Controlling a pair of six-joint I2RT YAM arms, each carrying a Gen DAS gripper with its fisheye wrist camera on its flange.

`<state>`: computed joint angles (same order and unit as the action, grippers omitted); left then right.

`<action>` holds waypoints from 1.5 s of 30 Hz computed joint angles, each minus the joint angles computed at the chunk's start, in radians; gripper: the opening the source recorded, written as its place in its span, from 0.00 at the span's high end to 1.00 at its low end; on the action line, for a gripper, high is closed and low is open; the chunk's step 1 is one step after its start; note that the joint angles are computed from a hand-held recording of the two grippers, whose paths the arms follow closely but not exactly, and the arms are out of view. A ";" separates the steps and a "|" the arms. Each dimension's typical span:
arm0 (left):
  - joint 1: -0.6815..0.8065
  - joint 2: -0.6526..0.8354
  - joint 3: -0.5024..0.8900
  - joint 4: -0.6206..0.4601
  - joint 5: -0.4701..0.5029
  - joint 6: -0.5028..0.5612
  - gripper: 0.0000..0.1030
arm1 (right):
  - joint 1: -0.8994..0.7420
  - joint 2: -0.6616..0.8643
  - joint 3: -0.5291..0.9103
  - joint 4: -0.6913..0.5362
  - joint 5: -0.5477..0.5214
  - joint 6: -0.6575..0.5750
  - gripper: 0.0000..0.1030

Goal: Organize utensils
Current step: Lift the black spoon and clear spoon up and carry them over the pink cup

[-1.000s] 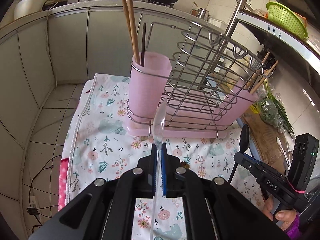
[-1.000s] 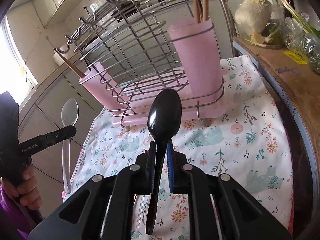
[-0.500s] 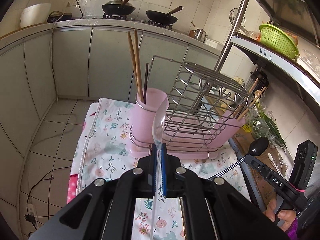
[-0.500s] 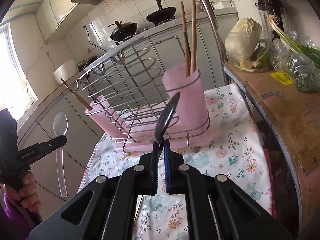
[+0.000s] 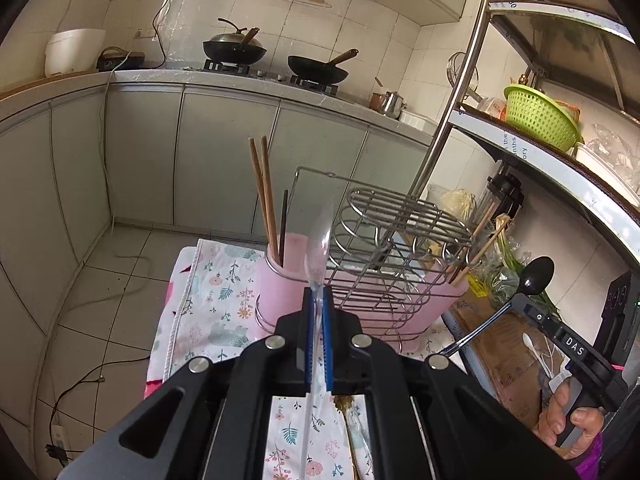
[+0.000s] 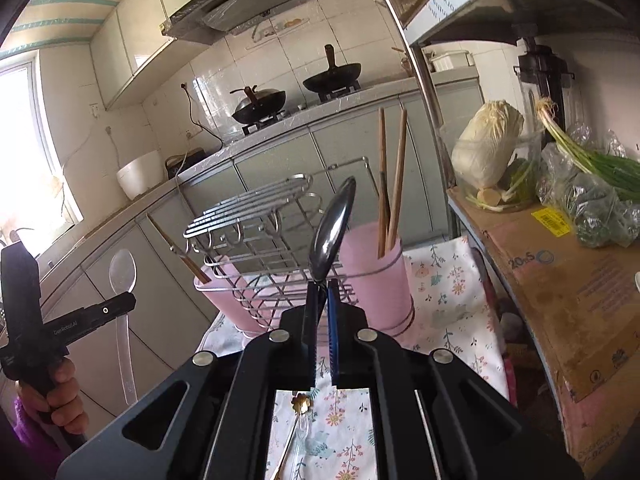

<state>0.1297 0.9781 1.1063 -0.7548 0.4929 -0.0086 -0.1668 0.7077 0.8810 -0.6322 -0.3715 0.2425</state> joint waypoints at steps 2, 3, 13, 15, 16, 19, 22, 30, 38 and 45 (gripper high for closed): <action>0.006 0.001 0.014 0.010 0.006 -0.009 0.97 | -0.017 0.014 0.039 0.002 -0.003 -0.011 0.95; 0.009 0.002 0.023 0.016 0.009 -0.014 0.97 | -0.027 0.022 0.060 0.004 -0.004 -0.016 0.95; 0.026 0.044 0.116 0.095 0.020 -0.100 0.97 | -0.116 0.102 0.209 0.067 -0.024 -0.013 0.95; 0.032 0.055 0.133 0.117 0.026 -0.120 0.97 | -0.130 0.119 0.237 0.080 -0.018 -0.020 0.95; 0.025 0.061 0.145 0.125 0.017 -0.133 0.97 | -0.138 0.124 0.249 0.085 -0.016 -0.025 0.95; 0.036 0.074 0.165 0.147 0.028 -0.158 0.97 | -0.166 0.144 0.286 0.108 -0.010 -0.034 0.95; 0.042 0.075 0.167 0.169 0.041 -0.170 0.97 | -0.181 0.171 0.316 0.138 0.010 -0.047 0.95; 0.051 0.093 0.167 0.187 0.059 -0.172 0.97 | -0.078 0.252 0.357 0.145 0.137 -0.089 0.95; 0.037 0.117 0.151 0.212 0.047 -0.194 0.97 | 0.130 0.304 0.291 0.112 0.381 -0.219 0.95; -0.009 0.136 0.111 0.367 0.033 -0.289 0.97 | 0.190 0.353 0.218 0.111 0.407 -0.228 0.95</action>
